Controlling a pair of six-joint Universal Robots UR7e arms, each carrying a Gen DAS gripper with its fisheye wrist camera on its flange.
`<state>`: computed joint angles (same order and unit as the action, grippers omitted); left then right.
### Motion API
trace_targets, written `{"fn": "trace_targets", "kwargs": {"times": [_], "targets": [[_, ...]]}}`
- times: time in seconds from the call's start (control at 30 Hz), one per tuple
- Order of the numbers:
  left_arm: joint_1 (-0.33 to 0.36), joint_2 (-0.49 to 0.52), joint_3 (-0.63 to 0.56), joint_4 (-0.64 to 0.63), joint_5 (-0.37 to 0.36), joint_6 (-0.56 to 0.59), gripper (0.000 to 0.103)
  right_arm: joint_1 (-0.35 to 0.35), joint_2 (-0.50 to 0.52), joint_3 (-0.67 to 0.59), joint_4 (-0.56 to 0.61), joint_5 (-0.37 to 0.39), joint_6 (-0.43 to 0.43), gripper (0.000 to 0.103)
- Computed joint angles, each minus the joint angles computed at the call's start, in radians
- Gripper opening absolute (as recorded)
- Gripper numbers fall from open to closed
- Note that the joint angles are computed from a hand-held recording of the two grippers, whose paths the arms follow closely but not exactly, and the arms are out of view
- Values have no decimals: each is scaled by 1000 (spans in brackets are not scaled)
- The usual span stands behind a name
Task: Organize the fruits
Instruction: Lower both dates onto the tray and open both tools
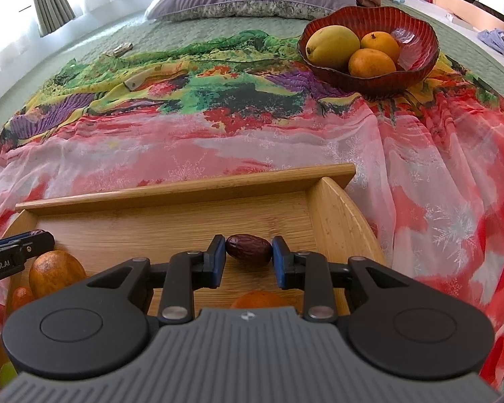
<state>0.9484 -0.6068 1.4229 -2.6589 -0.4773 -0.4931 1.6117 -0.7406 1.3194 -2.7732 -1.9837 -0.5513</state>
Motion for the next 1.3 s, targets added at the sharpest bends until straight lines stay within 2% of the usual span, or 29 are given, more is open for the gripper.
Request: {"fn": "trace_targets", "kwargs": {"times": [0.3,0.37,0.43,0.57,0.63,0.7,0.77,0.83,1.07,1.3], "targets": [[3,15,-14,-32,7,40,31,-3,-3,2,1,12,12,36],[3,14,-10,-39,5,39,44,-4,-4,4,0,16,14,38],[1,17,-8,-49,12,44,50,-3,-4,5,2,16,14,43],[-1,16,-1,-57,11,54,55,-1,-4,11,-11,11,3,45],[-4,15,5,-69,12,62,59,-1,-6,17,-25,17,-1,54],[-7,13,10,-79,15,68,67,-2,-8,23,-33,29,-8,56],[-13,14,17,-98,20,85,81,-1,-9,29,-48,29,-19,63],[-21,14,23,-112,30,102,90,0,-13,37,-61,34,-37,67],[-42,-11,68,-123,32,92,99,3,-32,92,-173,65,-97,89],[-80,-43,129,-193,40,129,103,5,-81,152,-207,110,-134,91]]}}
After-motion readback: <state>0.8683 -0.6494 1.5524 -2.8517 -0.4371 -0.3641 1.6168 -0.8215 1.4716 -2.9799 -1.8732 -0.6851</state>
